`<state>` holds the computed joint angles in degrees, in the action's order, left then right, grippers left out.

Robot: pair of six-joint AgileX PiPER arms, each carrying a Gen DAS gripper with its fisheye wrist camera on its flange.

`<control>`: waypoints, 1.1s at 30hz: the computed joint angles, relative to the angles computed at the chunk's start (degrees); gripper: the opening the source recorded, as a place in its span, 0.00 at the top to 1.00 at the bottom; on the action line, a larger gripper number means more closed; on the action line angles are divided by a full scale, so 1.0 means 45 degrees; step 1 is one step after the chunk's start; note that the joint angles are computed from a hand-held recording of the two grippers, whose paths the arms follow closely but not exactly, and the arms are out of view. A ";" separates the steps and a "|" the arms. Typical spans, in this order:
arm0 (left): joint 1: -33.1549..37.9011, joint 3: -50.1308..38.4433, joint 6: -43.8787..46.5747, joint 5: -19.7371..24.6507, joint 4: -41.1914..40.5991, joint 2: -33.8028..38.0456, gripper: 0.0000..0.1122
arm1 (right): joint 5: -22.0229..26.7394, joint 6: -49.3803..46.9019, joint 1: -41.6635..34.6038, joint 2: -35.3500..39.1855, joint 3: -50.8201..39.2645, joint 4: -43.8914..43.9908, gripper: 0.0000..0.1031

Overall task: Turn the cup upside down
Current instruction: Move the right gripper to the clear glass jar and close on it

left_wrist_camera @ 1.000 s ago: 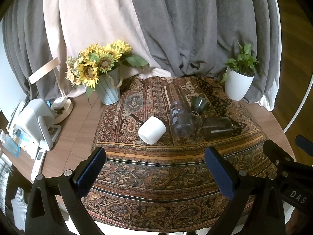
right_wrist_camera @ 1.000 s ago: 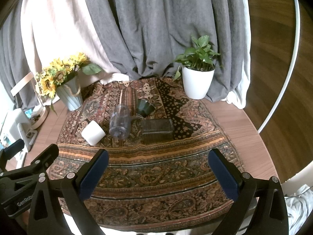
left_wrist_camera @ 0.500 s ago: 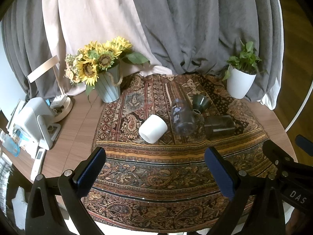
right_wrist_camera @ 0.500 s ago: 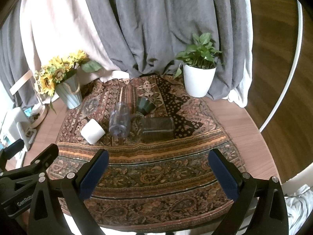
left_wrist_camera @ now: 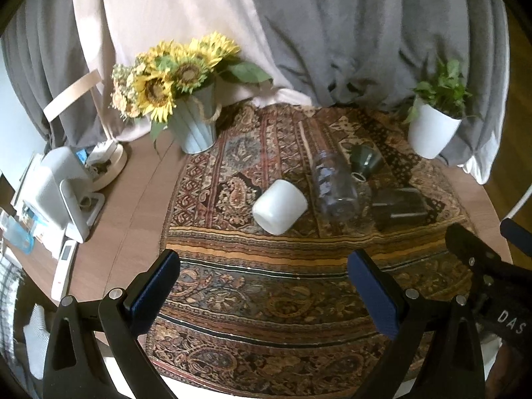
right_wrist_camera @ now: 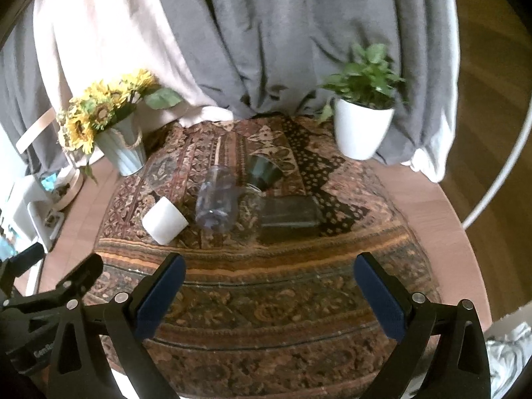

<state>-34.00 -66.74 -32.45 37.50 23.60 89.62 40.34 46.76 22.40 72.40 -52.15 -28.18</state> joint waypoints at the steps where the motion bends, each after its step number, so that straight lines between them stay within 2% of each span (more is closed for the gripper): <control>1: 0.0151 -0.0105 0.0077 -0.0036 -0.0079 0.0155 0.08 | -0.0107 -0.0156 -0.0062 0.0202 -0.0159 0.0116 0.01; 5: 0.0655 -0.0653 0.0036 -0.0091 0.0161 0.0886 0.08 | -0.0925 -0.1059 -0.0467 0.1493 -0.1025 0.0629 0.02; 8: 0.1114 -0.1311 0.0211 -0.0102 0.0043 0.1675 0.08 | -0.1555 -0.2632 -0.0882 0.2790 -0.1974 0.1890 0.02; 15: 0.1861 -0.3009 0.0206 0.0111 0.0035 0.3634 0.08 | -0.1958 -0.5135 -0.1499 0.5677 -0.4256 0.4229 0.06; 19: 0.2184 -0.4149 0.0662 0.0337 -0.0407 0.4736 0.08 | -0.1775 -0.5576 -0.1614 0.7375 -0.5836 0.4481 0.08; 26: 0.2544 -0.5997 0.1050 0.0709 -0.0873 0.6520 0.08 | -0.0595 -0.6284 -0.1770 1.0030 -0.8546 0.4959 0.11; 33: 0.2691 -0.6938 0.1511 0.0933 -0.1655 0.7496 0.08 | 0.0059 -0.6309 -0.1971 1.1574 -0.9946 0.5089 0.15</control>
